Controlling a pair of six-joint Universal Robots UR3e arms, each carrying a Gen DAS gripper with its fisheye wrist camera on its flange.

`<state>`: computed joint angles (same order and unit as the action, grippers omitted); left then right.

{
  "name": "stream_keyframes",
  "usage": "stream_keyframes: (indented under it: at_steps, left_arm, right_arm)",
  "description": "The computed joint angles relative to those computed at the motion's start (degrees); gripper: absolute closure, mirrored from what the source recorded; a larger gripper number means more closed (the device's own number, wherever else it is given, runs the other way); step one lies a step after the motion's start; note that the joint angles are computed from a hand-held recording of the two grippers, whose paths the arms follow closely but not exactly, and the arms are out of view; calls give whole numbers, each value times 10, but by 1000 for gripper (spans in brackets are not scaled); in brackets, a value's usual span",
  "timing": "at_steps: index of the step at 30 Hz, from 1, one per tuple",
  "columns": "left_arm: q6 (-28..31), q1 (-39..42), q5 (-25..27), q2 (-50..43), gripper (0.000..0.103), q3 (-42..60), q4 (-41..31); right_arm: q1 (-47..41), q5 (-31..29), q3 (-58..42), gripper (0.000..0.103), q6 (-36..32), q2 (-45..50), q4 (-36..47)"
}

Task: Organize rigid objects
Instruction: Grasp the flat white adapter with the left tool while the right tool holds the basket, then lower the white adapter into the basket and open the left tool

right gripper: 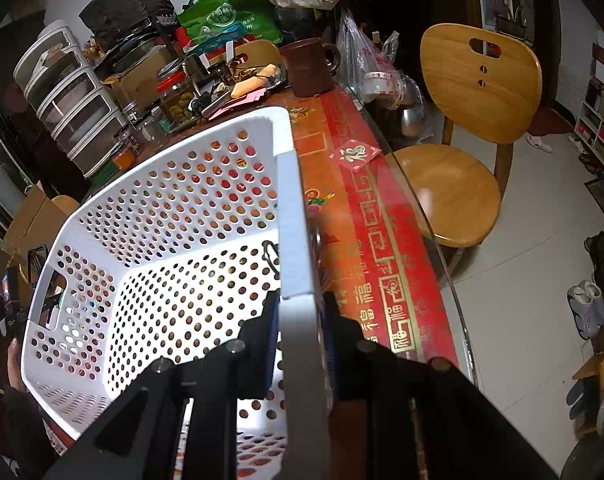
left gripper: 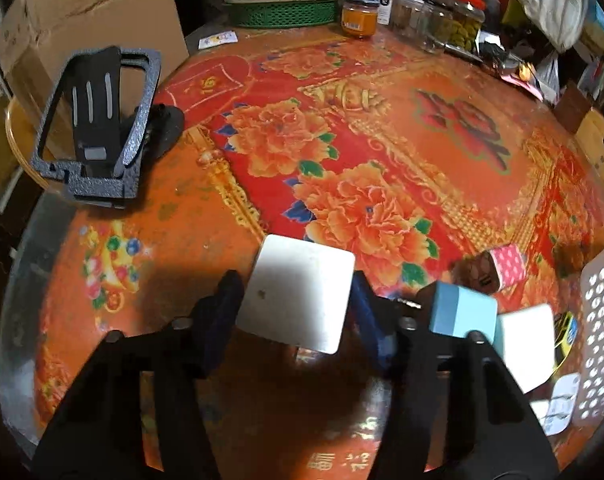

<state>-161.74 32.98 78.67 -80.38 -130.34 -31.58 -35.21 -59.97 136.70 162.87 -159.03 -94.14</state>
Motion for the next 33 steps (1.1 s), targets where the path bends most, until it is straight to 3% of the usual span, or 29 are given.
stream_keyframes:
  at_steps: [9,12,20,26,29,33]
  left_arm:
    - [-47,-26,84,80,55,-48,91]
    - [-58,-54,139,93,56,-26,81]
    - [-55,-101,169,189,56,10,-9]
    - [-117,-249,225,186,58,80,-57]
    - [-147,-316,215,174,58,132,-99]
    - [-198,-436,274,115,58,200,-106]
  right_arm:
    - [3,-1,3,84,0,2,-7]
    - [1,0,4,84,-1,4,-9]
    - [3,1,5,84,0,6,-12]
    - [5,-1,6,84,1,7,-14]
    - [6,-3,6,84,3,7,-15]
    - [14,-7,8,84,10,13,-25]
